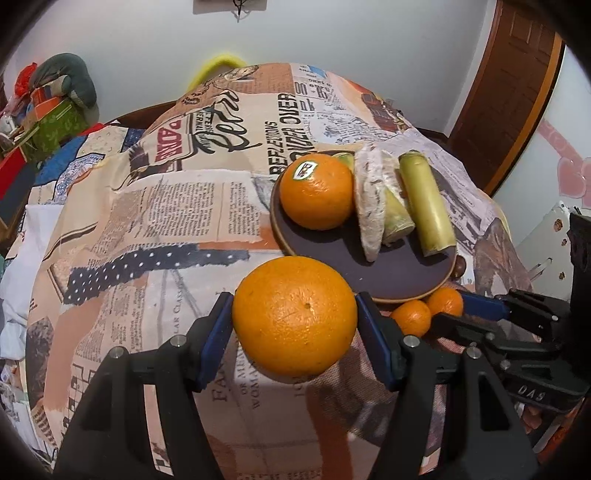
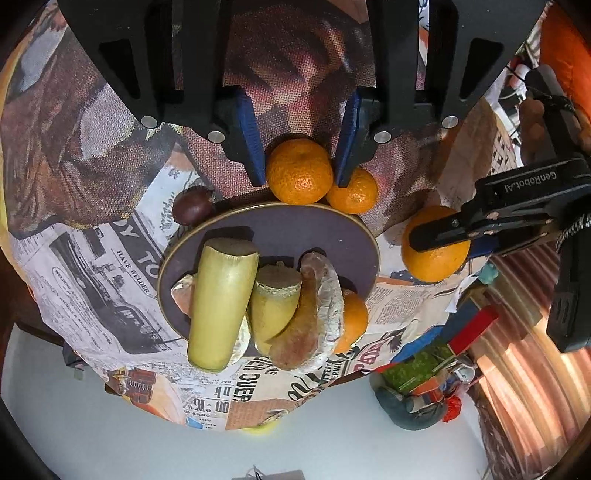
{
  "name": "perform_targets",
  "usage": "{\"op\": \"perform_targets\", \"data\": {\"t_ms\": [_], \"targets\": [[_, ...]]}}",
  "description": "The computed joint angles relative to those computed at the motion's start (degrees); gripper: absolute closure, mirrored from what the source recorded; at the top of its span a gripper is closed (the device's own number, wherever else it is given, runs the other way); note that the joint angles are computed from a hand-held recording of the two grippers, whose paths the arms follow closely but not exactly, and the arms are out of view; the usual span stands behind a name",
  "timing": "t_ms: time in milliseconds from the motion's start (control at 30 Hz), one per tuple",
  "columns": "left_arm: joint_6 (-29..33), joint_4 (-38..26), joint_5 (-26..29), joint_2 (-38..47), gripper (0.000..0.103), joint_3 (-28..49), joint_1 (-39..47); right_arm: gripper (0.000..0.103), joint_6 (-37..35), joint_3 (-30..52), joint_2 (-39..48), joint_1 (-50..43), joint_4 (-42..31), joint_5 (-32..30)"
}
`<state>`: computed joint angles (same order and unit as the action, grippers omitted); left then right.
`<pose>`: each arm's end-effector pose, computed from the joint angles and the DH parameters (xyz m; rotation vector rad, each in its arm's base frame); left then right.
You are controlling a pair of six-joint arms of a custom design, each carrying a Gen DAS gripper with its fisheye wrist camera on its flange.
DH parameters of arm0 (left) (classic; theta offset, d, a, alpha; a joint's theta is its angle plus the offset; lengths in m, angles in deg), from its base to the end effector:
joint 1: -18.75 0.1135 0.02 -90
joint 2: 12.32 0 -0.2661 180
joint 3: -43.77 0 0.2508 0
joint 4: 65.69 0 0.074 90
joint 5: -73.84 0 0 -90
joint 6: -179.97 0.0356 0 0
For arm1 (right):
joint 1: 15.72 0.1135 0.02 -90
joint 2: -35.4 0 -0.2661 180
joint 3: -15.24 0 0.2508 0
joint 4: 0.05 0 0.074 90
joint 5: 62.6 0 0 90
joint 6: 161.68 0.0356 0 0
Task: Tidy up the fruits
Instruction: 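Set the large orange on the plate with the left tool while the right tool places the mandarin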
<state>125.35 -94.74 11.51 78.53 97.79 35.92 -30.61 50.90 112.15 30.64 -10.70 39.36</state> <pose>0.2608 0.0633 0.1329 0.5337 2.4859 -0.3205 0.1540 0.1508 0.1222 -0.0245 2.4913 0.4083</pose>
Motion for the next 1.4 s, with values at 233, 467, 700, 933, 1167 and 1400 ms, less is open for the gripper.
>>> {"op": "perform_targets", "data": {"t_ms": [233,467,700,933,1167,1400], "targets": [[-1.4,-0.9,0.8,-2.0,0.038,0.2,-2.1,0.069,-0.1,0.1,-3.2,0.2,-2.3,1.9],[-3.9,-0.2,1.4,-1.8,0.038,1.3,-4.8,0.069,-2.6,0.8,-5.8,-2.2,-4.0,3.3],[-6.9,1.7,0.1,3.0,0.038,3.8,-7.7,0.069,-4.9,1.8,-3.8,-4.4,-2.1,2.1],[-7.6,3.7,0.3,5.4,0.038,4.8,-9.1,0.069,-6.8,2.2,-1.2,-5.4,0.9,-0.2],[-8.3,2.8,1.1,8.3,0.038,7.1,-9.3,0.069,-7.5,2.7,0.5,-5.2,2.3,-0.5],[-8.7,1.4,1.8,8.7,0.038,8.0,-9.0,0.068,-7.7,3.4,1.3,-4.7,1.7,0.5]]}}
